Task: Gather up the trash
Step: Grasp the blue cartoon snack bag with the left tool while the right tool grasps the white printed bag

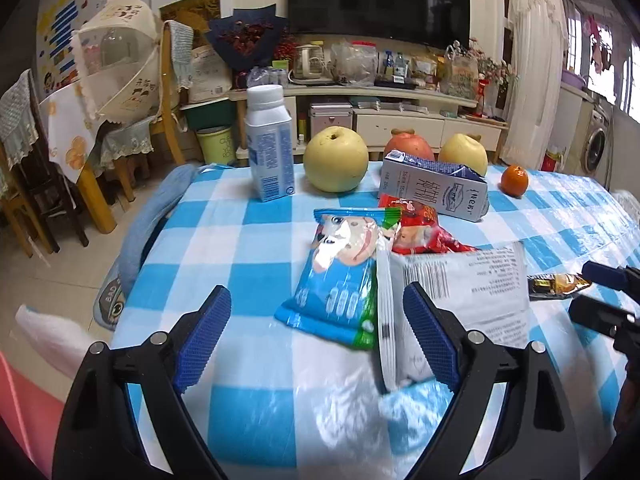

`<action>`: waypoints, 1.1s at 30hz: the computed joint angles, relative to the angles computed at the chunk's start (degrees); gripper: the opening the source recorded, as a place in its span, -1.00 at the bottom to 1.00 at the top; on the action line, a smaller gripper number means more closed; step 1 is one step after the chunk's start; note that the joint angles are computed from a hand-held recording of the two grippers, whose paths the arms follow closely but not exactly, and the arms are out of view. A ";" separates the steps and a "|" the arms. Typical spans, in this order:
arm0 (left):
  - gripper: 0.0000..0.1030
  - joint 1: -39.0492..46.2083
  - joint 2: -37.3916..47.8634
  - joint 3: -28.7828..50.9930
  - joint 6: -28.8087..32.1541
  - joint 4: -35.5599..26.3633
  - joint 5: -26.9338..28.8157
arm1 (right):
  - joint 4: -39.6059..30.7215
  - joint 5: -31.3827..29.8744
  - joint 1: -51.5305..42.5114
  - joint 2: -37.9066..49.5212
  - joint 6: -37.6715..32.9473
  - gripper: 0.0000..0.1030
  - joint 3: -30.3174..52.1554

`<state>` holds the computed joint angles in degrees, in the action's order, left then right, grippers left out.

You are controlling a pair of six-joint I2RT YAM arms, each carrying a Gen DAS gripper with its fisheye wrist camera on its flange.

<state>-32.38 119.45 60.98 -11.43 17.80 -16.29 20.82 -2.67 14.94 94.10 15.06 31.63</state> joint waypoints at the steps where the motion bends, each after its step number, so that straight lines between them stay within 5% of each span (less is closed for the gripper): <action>1: 0.72 0.34 0.84 1.32 0.02 -0.52 0.85 | -0.02 -0.71 -0.06 0.72 -0.13 0.84 0.62; 11: 0.72 2.51 6.78 9.92 -0.55 -4.47 5.30 | -3.57 -8.61 -0.68 11.51 -4.69 0.84 11.00; 19: 0.72 4.00 9.16 12.99 -2.01 -6.02 8.20 | -5.53 -12.96 2.67 10.88 -9.78 0.84 9.95; 26: 0.72 4.74 11.17 15.92 -3.08 -9.28 11.51 | -9.79 -26.21 0.55 9.59 -10.03 0.84 8.71; 33: 0.72 4.72 13.41 19.98 -3.53 -14.08 11.73 | -7.38 -12.59 3.81 3.45 -11.28 0.84 5.23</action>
<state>-27.66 132.86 80.96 -14.96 3.72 -4.56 13.45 -15.26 18.75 97.55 3.78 36.86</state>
